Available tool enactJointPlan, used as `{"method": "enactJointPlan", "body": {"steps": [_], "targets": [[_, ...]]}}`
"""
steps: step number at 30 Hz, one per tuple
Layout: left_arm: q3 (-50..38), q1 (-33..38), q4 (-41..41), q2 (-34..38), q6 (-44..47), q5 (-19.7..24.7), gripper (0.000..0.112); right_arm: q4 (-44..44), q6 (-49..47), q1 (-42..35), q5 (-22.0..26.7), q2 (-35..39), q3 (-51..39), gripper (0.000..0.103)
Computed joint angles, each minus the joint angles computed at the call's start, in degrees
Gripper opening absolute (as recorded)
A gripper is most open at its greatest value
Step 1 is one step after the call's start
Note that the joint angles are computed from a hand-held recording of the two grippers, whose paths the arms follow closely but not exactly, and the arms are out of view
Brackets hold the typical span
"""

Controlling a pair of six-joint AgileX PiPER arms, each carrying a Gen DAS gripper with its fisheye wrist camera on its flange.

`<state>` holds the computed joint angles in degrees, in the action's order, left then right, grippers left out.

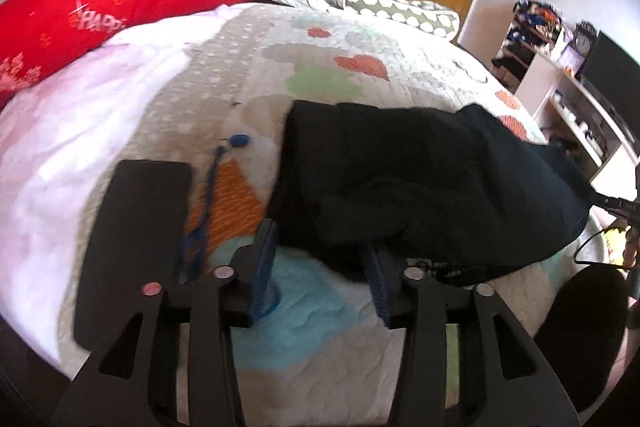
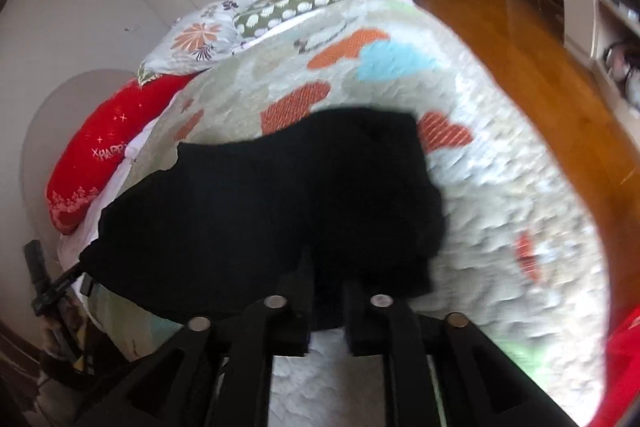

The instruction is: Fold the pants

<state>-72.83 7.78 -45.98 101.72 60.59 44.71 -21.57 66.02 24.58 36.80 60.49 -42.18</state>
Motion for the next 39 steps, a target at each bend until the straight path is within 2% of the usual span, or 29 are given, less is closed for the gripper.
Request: {"method": "enactJointPlan", "body": {"steps": [1, 2, 5, 8, 9, 11, 13, 15, 19, 23, 24, 25, 26, 28, 29, 33, 35, 39], "targets": [[0.27, 1.45, -0.96, -0.58, 0.03, 0.61, 0.065, -1.79, 1.28, 1.21, 1.99, -0.9, -0.62, 0.019], [-0.25, 2.22, -1.61, -0.54, -0.14, 1.12, 0.068, -3.52, 2.62, 2.31, 3.37, -1.62, -1.01, 0.02], [-2.3, 3.88, -3.98, 0.02, -1.13, 2.75, 0.068, -5.63, 3.3, 3.14, 3.16, -0.86, -3.43, 0.026], [-5.85, 2.45, -3.3, 1.45, -4.67, 3.27, 0.068, -5.63, 0.15, 2.92, -0.28, 4.06, -7.78, 0.03], [-6.98, 1.75, -3.2, 2.04, -5.57, 3.63, 0.069, -4.31, -2.21, 2.18, -2.24, 6.39, -9.61, 0.032], [-10.0, -0.68, -0.79, 3.84, -9.08, 3.48, 0.074, 0.37, -9.04, 0.29, -6.51, 11.24, -13.22, 0.044], [-12.61, -3.34, 1.96, 5.81, -11.84, 2.41, 0.076, 7.77, -18.95, -1.75, -9.82, 18.41, -19.43, 0.046], [-15.34, -6.01, 6.49, 8.04, -16.12, 1.3, 0.076, 14.87, -28.09, -3.13, -10.47, 25.47, -26.37, 0.046], [-22.07, -9.4, 11.99, 13.31, -22.61, 2.45, 0.076, 21.02, -39.94, -4.23, -4.37, 41.63, -45.29, 0.046], [-27.21, -11.0, 14.33, 17.19, -26.2, 4.33, 0.075, 26.8, -48.1, -6.04, 6.04, 56.93, -64.98, 0.046], [-28.22, -11.32, 15.08, 17.86, -27.07, 4.83, 0.071, 28.19, -49.85, -6.33, 7.57, 59.23, -67.79, 0.046], [-28.84, -11.68, 15.97, 18.37, -27.67, 4.94, 0.053, 30.34, -52.42, -6.57, 8.88, 61.38, -70.05, 0.041], [-30.36, -12.23, 17.33, 19.36, -28.38, 5.75, 0.047, 32.29, -54.76, -6.59, 9.65, 62.76, -71.21, 0.022], [-31.41, -12.54, 17.69, 19.92, -29.0, 5.55, 0.037, 33.43, -56.79, -6.42, 9.01, 62.9, -70.71, 0.01], [-33.07, -12.41, 17.02, 20.63, -28.95, 6.42, 0.037, 33.44, -57.1, -6.33, 6.77, 61.74, -68.93, 0.006], [-38.05, -11.46, 15.26, 23.16, -30.7, 8.43, 0.037, 26.9, -49.42, -6.43, 2.3, 60.14, -67.73, 0.003], [-39.53, -10.63, 14.79, 24.95, -32.4, 9.36, 0.037, 22.19, -44.34, -6.22, 3.65, 61.77, -70.05, 0.002], [-35.88, -9.68, 12.92, 24.51, -30.29, 7.88, 0.037, 19.99, -41.42, -5.66, 7.96, 67.16, -75.94, 0.001]]}}
